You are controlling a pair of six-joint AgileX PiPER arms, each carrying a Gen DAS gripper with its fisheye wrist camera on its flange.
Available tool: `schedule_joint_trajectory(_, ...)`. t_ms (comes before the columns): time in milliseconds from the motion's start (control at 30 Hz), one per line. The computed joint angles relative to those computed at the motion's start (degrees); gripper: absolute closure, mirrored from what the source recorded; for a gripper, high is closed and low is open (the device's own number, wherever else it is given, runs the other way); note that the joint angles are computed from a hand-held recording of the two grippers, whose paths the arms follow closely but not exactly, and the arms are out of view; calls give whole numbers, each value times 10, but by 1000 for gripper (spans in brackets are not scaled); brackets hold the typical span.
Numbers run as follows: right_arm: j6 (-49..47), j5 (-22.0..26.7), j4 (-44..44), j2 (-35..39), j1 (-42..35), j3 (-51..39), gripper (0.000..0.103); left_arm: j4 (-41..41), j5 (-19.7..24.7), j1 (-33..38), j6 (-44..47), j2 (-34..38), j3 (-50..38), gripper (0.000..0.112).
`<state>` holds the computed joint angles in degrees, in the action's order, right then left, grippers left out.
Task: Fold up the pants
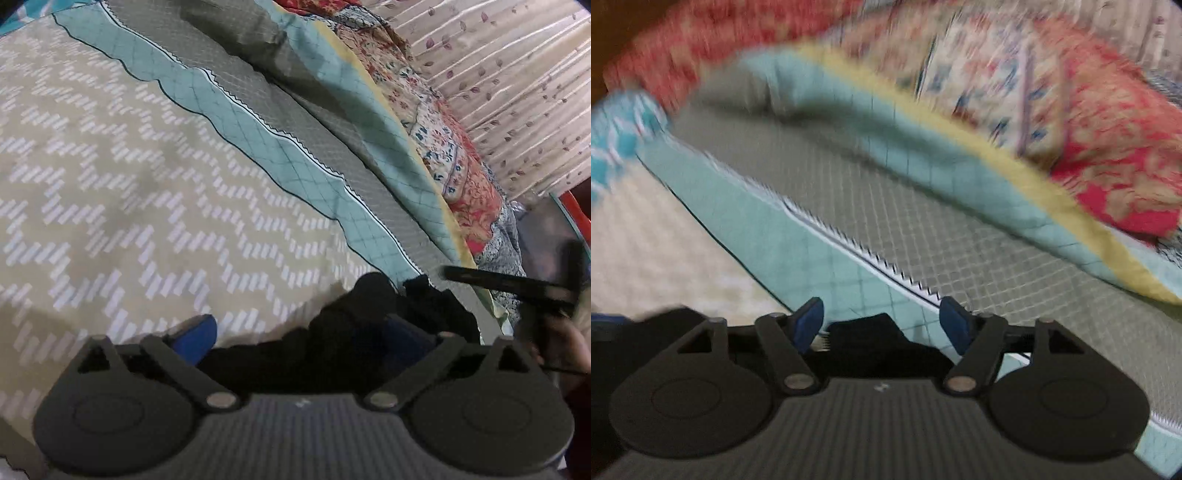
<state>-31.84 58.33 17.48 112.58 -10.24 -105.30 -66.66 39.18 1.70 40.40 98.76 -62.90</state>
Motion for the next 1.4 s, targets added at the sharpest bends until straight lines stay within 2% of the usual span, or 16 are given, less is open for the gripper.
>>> schedule_joint_trajectory(33, 11, 26, -14, 30, 7, -36, 32, -6, -3, 0, 11, -2, 6, 21)
schedule_joint_trajectory(100, 27, 25, -34, 66, 16, -46, 37, -21, 10, 2, 29, 0, 8, 67)
schedule_joint_trajectory(167, 7, -27, -34, 49, 17, 18, 78, -41, 33, 9, 49, -3, 17, 80)
schedule_joint_trajectory(267, -26, -156, -12, -33, 13, 146, 85, -49, 14, 2, 66, -48, 45, 92)
schedule_joint_trajectory(333, -46, -194, 33, -86, -14, 186, 87, -70, 22, 9, 84, -86, 68, 93)
schedule_joint_trajectory(367, -67, -204, 80, -114, -45, 198, 88, -83, 31, 16, 95, -105, 81, 103)
schedule_joint_trajectory(433, -112, -208, 195, -164, -126, 216, 89, -109, 50, 31, 123, -151, 115, 103)
schedule_joint_trajectory(533, -135, -139, 341, -221, -292, 220, 89, -104, 62, 49, 156, -239, 175, 103)
schedule_joint_trajectory(700, -160, -43, 422, -262, -579, 250, 89, 3, 92, 46, 126, -372, 270, 103)
schedule_joint_trajectory(767, -210, 30, 434, -240, -688, 256, 90, 55, 82, 9, 75, -417, 305, 103)
schedule_joint_trajectory(867, -221, 40, 405, -225, -795, 289, 89, 210, -1, -142, -79, -492, 338, 99)
schedule_joint_trajectory(933, -239, 7, 390, -221, -829, 336, 89, 325, -44, -248, -182, -512, 349, 96)
schedule_joint_trajectory(1033, -235, -15, 363, -210, -861, 370, 73, 452, -25, -342, -310, -559, 346, 78)
schedule_joint_trajectory(1100, -260, -45, 388, -225, -870, 414, 51, 438, 12, -320, -290, -590, 330, 64)
schedule_joint_trajectory(1267, -310, -60, 418, -249, -889, 447, 48, 287, 147, -95, -99, -630, 284, 55)
schedule_joint_trajectory(1400, -329, -41, 448, -231, -925, 432, 48, 377, 70, -164, -193, -586, 263, 53)
